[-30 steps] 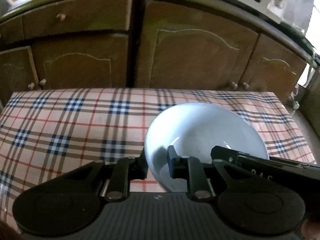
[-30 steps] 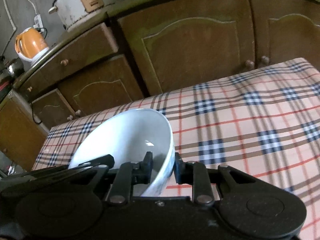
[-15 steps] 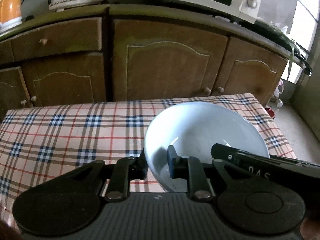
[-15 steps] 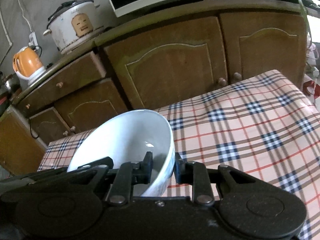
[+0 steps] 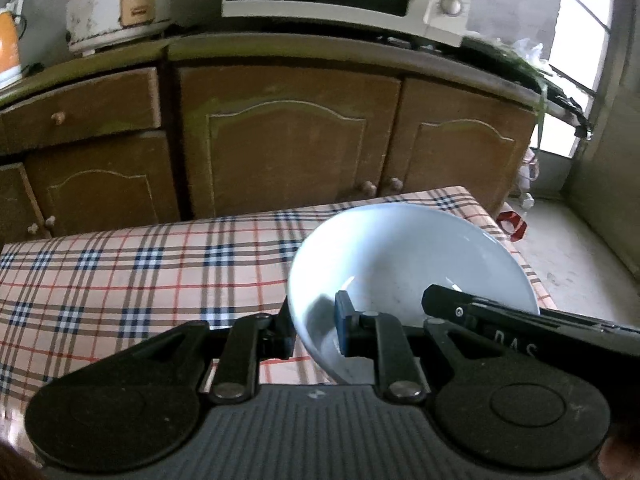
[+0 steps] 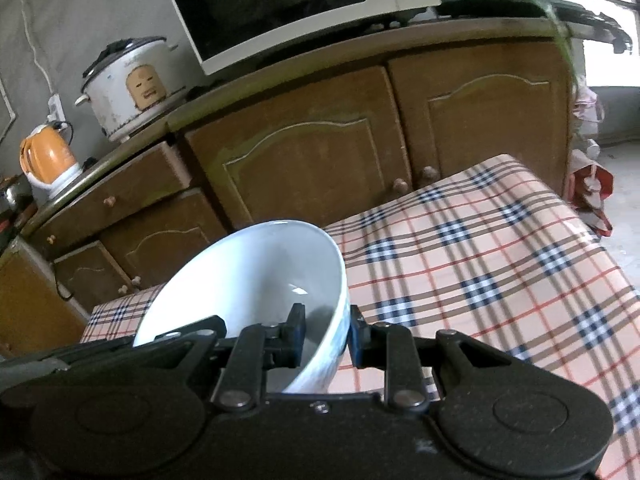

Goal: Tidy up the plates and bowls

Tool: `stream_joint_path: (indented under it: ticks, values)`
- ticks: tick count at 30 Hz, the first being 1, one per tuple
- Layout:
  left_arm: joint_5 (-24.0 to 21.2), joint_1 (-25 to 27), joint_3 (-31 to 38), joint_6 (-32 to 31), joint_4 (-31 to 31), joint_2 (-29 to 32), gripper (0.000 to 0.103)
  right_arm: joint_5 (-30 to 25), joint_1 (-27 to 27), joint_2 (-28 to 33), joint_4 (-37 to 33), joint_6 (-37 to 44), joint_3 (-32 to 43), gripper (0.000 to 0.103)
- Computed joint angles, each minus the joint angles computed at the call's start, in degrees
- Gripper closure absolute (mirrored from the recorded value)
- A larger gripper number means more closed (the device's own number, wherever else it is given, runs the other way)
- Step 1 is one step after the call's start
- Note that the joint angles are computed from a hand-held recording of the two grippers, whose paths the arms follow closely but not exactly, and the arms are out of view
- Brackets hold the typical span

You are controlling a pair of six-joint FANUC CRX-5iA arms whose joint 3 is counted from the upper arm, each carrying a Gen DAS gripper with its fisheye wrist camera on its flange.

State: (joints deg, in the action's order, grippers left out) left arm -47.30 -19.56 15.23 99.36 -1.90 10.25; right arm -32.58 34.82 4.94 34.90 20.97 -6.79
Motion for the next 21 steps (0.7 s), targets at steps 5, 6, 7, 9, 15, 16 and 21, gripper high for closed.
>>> stream_joint_path:
  ticks: [5, 6, 7, 9, 15, 16, 21]
  values:
    - [-0.14, -1.74, 0.52, 0.51, -0.54, 0.03, 0.083, -0.54, -0.38, -2.4, 2.13, -2.25, -2.51, 0.074]
    - [-0.04, -2.03, 0.47, 0.55, -0.59, 0.0, 0.083, -0.72, -0.44, -2.91, 2.47, -2.63, -3.01, 0.074]
    - [-0.02, -2.25, 0.37, 0.64, -0.66, -0.13, 0.083, -0.78, -0.48, -3.31, 2.83, -2.85, -3.46, 0.074]
    - [0.04, -2.84, 0.27, 0.95, -0.93, -0.27, 0.083, -0.99, -0.58, -4.18, 3.53, -3.68, -4.46, 0.074]
    - [-0.33, -4.47, 0.4, 1.85, -2.0, -0.27, 0.083, -0.86, -0.99, -6.31, 6.05, -6.59, -7.64, 0.074]
    - [-0.43, -4.81, 0.65, 2.02, -2.43, -0.16, 0.083, -0.61, -1.17, -6.68, 6.21, -6.96, -8.18, 0.074]
    - [-0.16, -6.33, 1.24, 2.58, -3.63, 0.53, 0.083, 1.07, -2.37, -8.4, 8.7, -9.26, -11.32, 0.074]
